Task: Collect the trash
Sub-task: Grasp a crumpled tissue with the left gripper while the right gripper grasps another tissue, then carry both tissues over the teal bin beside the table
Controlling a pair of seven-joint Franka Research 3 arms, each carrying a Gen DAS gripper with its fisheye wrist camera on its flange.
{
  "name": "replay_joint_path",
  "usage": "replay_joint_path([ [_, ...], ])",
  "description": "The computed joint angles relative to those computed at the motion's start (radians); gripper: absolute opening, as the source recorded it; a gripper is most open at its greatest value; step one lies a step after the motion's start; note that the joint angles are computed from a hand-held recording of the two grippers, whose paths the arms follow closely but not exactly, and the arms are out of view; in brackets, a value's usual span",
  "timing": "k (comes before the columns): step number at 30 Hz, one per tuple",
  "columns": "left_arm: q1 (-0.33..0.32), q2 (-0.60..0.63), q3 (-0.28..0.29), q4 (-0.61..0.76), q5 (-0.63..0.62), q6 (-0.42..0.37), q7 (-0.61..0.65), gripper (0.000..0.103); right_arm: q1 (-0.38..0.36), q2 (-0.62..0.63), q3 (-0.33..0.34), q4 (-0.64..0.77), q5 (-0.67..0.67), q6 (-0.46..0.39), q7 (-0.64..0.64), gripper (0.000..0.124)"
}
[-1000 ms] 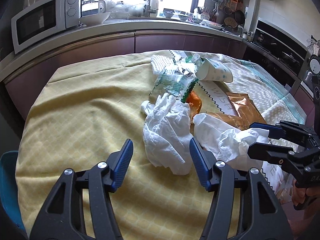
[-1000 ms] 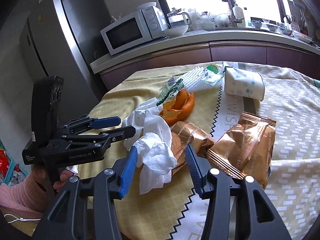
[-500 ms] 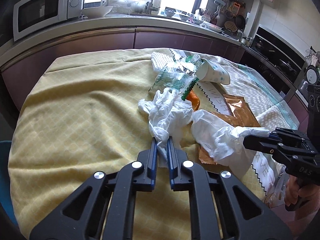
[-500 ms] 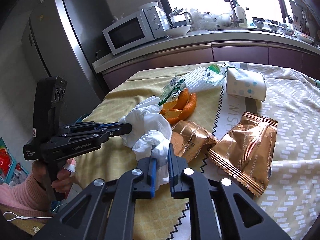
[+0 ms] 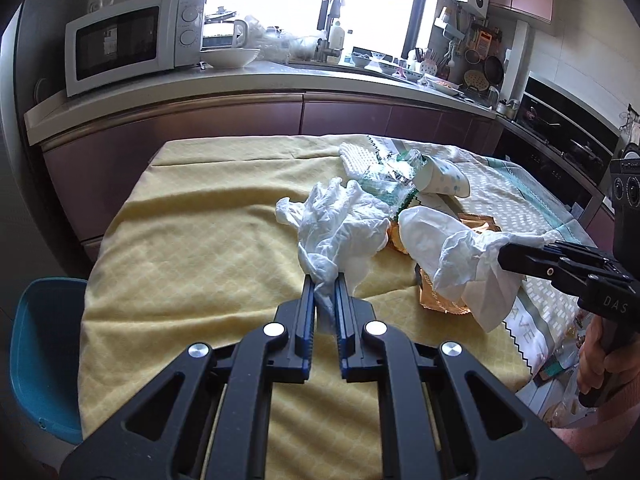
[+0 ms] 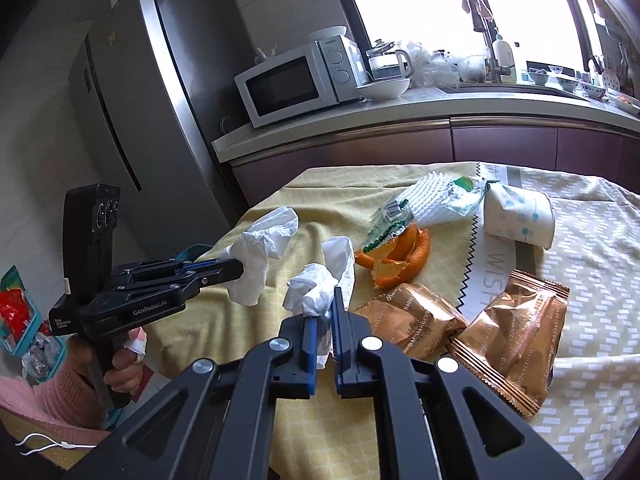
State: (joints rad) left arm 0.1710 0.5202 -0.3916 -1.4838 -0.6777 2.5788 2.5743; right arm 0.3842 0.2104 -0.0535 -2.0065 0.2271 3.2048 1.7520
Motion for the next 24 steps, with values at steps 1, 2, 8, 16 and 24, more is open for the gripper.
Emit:
replay_joint_path([
  [1,0.007,-0.009,-0.003,-0.011,-0.008,0.011,0.009,0.01,-0.025,0.005,0.031,0.008,0.012,0.001,-0.017,0.006],
  [2,0.013,-0.017,-0.005,-0.023,-0.017,0.023,0.02,0.01,-0.054,0.012,0.066,0.019,0.028,0.0,-0.038,0.006],
  [8,0.044,-0.062,-0.001,-0.072,-0.079,0.043,0.071,0.01,-0.154,0.058,0.202,0.086,0.115,-0.006,-0.152,0.005],
  [16,0.051,-0.092,0.03,-0.101,-0.131,0.065,0.089,0.01,-0.195,0.113,0.279,0.168,0.198,-0.023,-0.262,0.005],
  [24,0.063,-0.1,0.05,-0.108,-0.146,0.08,0.082,0.01,-0.196,0.166,0.307,0.253,0.247,-0.058,-0.344,0.006],
])
